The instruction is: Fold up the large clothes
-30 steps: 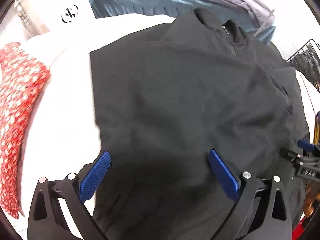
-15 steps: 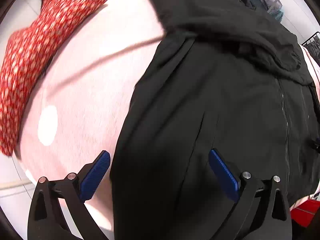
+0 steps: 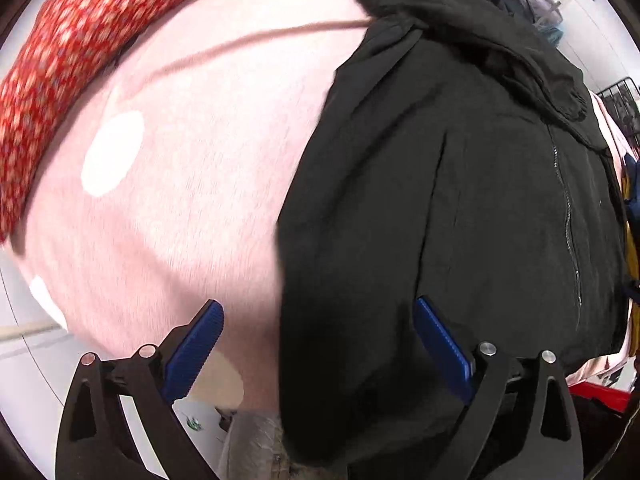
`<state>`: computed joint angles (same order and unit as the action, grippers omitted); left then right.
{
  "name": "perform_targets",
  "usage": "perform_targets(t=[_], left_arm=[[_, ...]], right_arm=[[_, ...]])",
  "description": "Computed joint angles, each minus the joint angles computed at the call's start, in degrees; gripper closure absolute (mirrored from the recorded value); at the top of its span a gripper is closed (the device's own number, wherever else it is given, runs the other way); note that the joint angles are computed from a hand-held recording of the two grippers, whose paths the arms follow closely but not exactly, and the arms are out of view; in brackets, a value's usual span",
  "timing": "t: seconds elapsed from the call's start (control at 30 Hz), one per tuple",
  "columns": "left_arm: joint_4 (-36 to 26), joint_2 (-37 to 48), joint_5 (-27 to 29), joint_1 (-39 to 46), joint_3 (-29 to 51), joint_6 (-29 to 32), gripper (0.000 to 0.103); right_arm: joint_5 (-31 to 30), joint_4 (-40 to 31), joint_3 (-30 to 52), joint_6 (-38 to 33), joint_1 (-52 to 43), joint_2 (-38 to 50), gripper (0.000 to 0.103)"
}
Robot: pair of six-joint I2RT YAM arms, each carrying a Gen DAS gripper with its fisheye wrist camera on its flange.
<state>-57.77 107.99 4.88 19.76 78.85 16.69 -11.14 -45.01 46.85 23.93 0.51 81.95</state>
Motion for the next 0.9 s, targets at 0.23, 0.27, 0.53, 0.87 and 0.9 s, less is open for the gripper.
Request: perform_targets(t=[0.23, 0.27, 0.53, 0.87, 0.9], left_arm=[[-0.9, -1.0, 2.8, 5.7, -3.4, -0.4, 0.009], [-1.3, -1.2, 3.1, 6.7, -3.4, 0.2, 0.009], [-6.2, -3.1, 5.2, 14.6, -0.1, 9.1, 0.009], [-10.1, -4.1, 5.2, 13.7, -9.3, 19.3, 0.011], [-7.9, -5.8, 4.2, 13.7, -12.3, 19.5, 0.013]], right_arm=[[-5.0, -1.6, -10.4, -1.8, -4.9, -12.2, 0.012], [-4.5, -5.0, -8.9, -5.7, -8.8, -13.2, 0.012], [-4.2, -12.6, -5.0, -21.8, -25.3, -16.3, 0.012], [-10.1, -17.7, -12.5, -32.3, -28.7, -13.5, 0.040], [-9.0, -17.3, -13.1, -31.2, -27.1, -14.7, 0.050]])
